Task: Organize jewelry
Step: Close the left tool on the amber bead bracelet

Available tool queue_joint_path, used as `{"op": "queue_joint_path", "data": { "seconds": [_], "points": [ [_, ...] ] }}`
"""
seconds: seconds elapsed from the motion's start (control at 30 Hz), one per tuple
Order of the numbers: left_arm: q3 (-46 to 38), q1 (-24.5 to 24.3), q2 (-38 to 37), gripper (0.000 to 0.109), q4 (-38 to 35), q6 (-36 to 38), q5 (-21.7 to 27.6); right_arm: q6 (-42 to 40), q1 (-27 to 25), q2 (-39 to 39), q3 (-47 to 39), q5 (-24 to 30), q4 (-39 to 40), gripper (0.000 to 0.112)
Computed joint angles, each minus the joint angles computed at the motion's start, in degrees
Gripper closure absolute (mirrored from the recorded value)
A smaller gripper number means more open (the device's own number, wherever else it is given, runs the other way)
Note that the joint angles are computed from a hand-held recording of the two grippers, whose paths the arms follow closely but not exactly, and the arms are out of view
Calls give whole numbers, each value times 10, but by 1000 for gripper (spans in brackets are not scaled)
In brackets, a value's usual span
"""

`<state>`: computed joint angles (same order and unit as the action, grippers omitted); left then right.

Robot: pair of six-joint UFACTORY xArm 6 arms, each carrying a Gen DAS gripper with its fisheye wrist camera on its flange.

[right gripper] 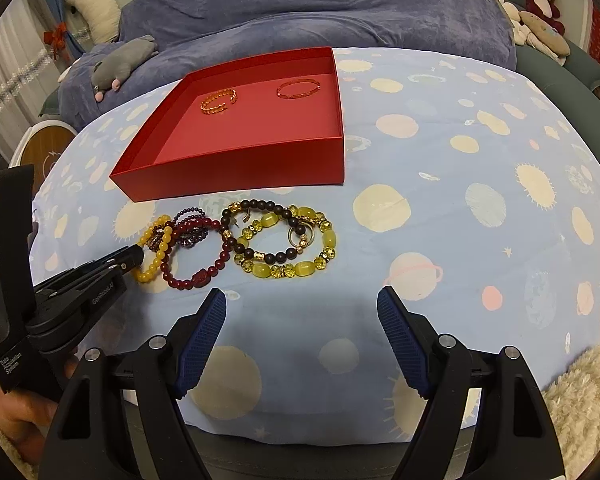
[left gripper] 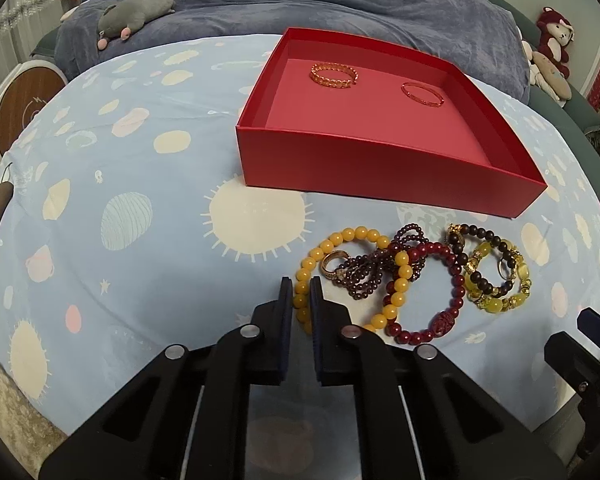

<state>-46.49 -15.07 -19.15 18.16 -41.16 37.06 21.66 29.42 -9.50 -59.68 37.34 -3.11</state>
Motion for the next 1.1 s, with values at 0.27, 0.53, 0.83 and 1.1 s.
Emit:
{"op": "queue_joint_path", "data": {
  "seconds": [0.27,0.53,0.83,1.1],
  "points": [
    [35,0,-51,101,-22,12,-13,-26,3,41,-41,-12,10,37],
    [53,2,-62,101,-18,9,-1,-42,-1,105,-95,-22,21,40],
    [59,1,-60,101,-17,10,-11,-73,-13,157,-143,-9,36,68],
    [64,1,-63,100,-19,11,-18,-74,-16,154,-133,-11,22,94]
  ]
}}
